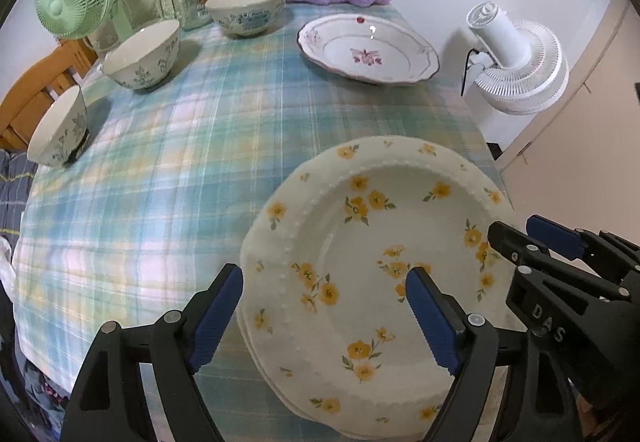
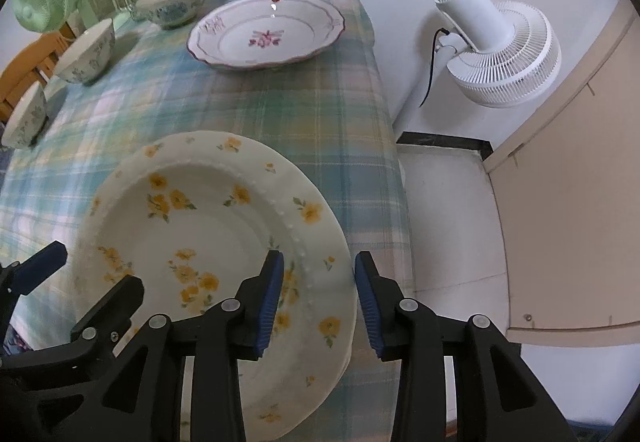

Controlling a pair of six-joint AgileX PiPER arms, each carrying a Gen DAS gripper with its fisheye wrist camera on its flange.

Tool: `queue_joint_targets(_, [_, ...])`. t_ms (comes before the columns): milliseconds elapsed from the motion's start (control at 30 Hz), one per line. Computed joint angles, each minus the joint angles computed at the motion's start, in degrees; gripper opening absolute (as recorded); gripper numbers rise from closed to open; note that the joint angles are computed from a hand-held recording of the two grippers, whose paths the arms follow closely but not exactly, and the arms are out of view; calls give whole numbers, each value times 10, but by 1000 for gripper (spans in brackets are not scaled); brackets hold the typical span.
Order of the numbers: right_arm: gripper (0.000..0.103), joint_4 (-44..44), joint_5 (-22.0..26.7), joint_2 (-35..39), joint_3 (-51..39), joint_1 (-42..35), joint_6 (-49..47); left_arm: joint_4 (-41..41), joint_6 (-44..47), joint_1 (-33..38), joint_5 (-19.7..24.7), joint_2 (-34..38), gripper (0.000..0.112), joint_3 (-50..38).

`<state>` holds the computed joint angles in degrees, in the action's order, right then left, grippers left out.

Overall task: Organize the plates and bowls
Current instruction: 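Open both grippers and withdraw from the stacked plates, then reach both grippers to the red-trimmed white plate and grasp its rim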

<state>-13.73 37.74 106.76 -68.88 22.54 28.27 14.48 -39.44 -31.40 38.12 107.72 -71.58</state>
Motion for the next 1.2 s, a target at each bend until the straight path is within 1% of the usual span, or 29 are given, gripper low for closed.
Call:
queue_joint_targets(33, [42, -7, -2, -7, 4, 5, 12, 0, 5, 4, -2, -5, 86, 3])
queue_joint_targets(67, [45, -13, -3, -13, 6, 10, 23, -3, 13, 9, -5, -10, 86, 6])
queue_joint_targets(100, [49, -25, 0, -21, 8, 17, 44, -9, 22, 14, -6, -15, 86, 8])
queue_joint_targets(167, [56, -37, 6, -33, 9, 23, 72, -27, 47, 27, -13, -30, 87, 17])
queue_joint_targets(233, [60, -54, 13, -46, 8, 34, 103, -19, 54, 34, -20, -46, 91, 28])
queue_joint_targets(300, [66, -60, 16, -55, 6, 41, 121, -20, 71, 46, -20, -56, 92, 29])
queue_joint_targets(367, [67, -56, 21, -64, 1, 45, 134, -24, 84, 53, -22, -64, 92, 26])
queue_joint_targets(467, [67, -83, 34, -71, -10, 56, 177, -29, 102, 61, -32, -73, 92, 23])
queue_joint_targets(533, [67, -98, 33, -74, -16, 57, 200, -41, 125, 69, -40, -69, 92, 12])
queue_joint_targets(600, [67, -114, 30, -74, -23, 56, 215, -62, 148, 77, -35, -57, 92, -13])
queue_joint_targets(667, [67, -137, 38, -70, -40, 57, 226, -72, 153, 82, -32, -53, 92, -29])
queue_joint_targets(800, [67, -121, 31, -52, -79, 35, 180, -56, 135, 82, -30, -31, 92, -76])
queue_joint_targets(867, [67, -103, 28, -39, -101, 20, 150, -31, 112, 77, -13, -9, 92, -111])
queue_joint_targets(1033, [67, -53, 22, 10, -175, -22, 63, -7, 80, 74, 26, 59, 92, -213])
queue_joint_targets(1167, [67, 14, 20, 61, -244, -58, -26, 7, 61, 70, 59, 117, 91, -298])
queue_joint_targets(1200, [67, 31, 20, 72, -259, -65, -48, 7, 60, 70, 72, 138, 89, -328])
